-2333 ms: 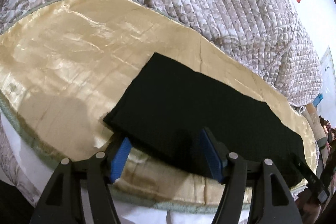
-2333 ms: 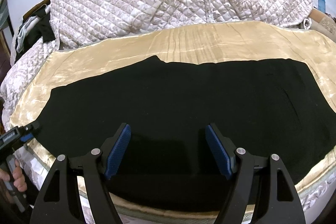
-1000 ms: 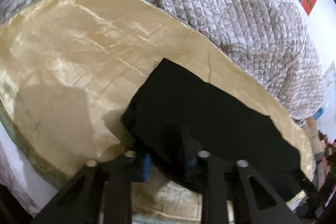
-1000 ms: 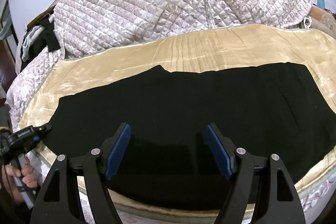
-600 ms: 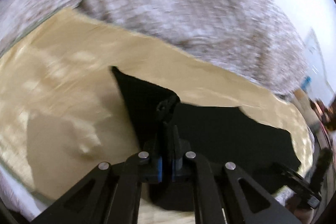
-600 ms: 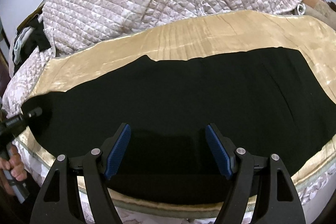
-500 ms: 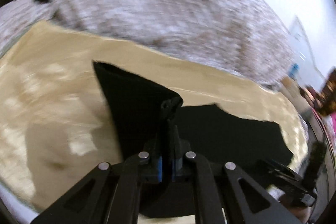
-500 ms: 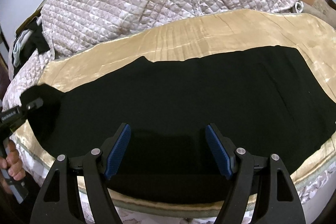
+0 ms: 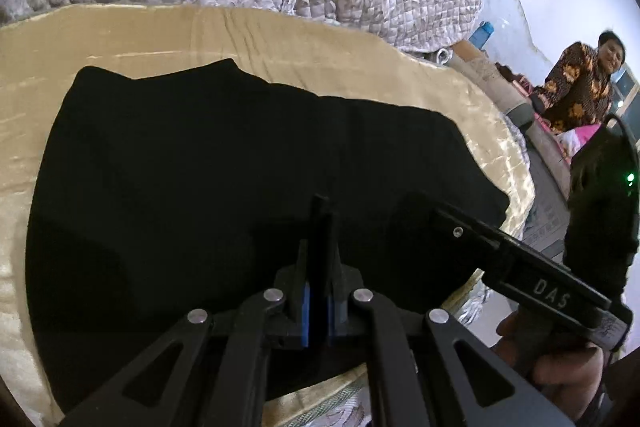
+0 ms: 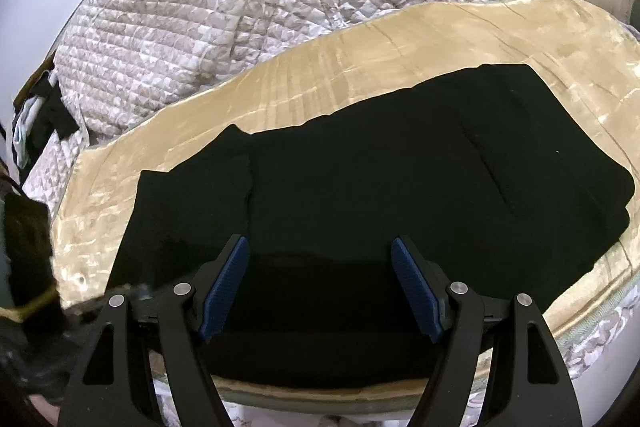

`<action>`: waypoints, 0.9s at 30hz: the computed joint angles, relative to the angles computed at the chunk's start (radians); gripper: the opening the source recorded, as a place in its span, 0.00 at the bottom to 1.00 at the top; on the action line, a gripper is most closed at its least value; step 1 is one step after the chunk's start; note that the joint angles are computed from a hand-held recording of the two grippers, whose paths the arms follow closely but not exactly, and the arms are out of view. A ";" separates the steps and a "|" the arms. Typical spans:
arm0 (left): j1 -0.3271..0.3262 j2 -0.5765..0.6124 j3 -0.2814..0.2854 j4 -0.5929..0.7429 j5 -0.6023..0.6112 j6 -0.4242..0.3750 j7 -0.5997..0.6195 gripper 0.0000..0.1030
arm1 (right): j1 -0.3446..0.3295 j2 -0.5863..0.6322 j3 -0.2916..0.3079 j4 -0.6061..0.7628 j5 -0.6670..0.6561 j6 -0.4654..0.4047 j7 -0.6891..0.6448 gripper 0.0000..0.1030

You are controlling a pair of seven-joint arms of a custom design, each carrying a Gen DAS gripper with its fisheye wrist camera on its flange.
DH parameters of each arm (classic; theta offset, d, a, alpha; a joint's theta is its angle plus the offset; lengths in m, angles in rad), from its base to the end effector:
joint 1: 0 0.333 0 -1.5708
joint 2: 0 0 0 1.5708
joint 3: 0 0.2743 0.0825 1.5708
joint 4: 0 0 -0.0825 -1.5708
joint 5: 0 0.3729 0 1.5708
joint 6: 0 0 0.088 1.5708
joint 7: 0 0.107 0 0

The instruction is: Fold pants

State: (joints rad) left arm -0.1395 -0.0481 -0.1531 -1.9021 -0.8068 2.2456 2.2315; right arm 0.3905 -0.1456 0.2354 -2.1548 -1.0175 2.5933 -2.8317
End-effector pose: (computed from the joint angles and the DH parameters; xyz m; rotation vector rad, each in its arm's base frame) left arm 0.5443 -0.1869 0.5286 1.3618 -2.4584 1.1773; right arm 0.4288 0.3348 0.4809 -1.1592 1.9566 -0.5755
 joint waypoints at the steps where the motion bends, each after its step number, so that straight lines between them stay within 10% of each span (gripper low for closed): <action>1: 0.002 0.000 0.003 0.005 -0.011 -0.015 0.015 0.07 | -0.001 -0.003 0.000 -0.002 -0.006 0.002 0.004 0.71; 10: 0.072 0.002 0.050 0.079 -0.061 -0.266 0.111 0.26 | -0.030 0.027 -0.019 0.008 -0.092 0.174 0.060 0.71; 20: 0.108 0.072 0.040 0.165 0.023 -0.047 0.020 0.29 | -0.009 0.236 -0.099 0.172 0.245 0.393 -0.373 0.66; 27: 0.127 0.093 0.027 0.163 0.120 0.018 -0.058 0.29 | 0.065 0.290 -0.182 0.224 0.261 0.434 -0.411 0.66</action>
